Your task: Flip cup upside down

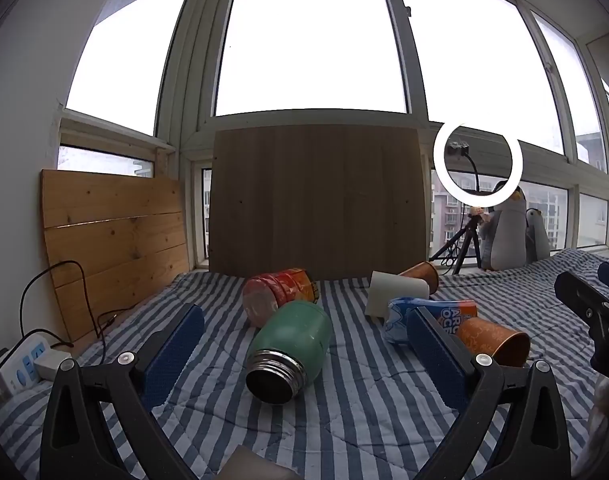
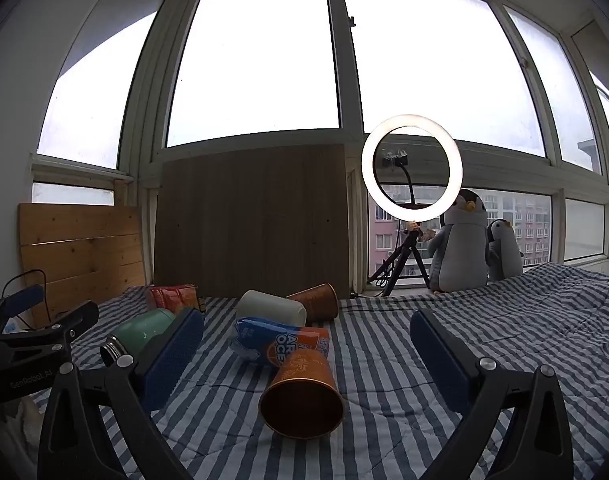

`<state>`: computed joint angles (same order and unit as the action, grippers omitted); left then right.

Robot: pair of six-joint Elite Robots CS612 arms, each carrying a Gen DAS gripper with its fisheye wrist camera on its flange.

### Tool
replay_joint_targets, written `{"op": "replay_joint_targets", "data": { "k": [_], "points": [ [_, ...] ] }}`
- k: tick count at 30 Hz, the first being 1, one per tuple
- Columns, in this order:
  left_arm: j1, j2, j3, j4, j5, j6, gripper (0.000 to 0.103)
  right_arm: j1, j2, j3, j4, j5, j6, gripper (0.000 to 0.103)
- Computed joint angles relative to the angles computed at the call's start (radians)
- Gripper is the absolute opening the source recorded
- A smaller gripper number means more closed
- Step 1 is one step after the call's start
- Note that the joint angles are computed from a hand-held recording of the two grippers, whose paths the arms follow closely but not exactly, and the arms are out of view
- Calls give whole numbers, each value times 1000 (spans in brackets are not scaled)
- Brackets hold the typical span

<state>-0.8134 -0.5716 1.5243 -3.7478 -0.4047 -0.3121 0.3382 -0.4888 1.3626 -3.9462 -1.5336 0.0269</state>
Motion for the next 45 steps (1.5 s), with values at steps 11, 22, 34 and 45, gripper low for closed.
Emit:
{"op": "replay_joint_targets", "data": {
  "k": [11, 22, 34, 45],
  "points": [
    [1, 1, -3, 0, 0, 3, 103, 1, -2, 3, 1, -1, -1, 102],
    [1, 2, -2, -4, 1, 5, 103, 1, -1, 2, 5, 0, -1, 102],
    [2, 3, -1, 4, -4, -2, 103, -1, -1, 1, 5, 1, 1, 102],
    [3, 2, -1, 13, -11, -4, 103, -1, -1, 2, 4, 0, 3, 102]
  ]
}}
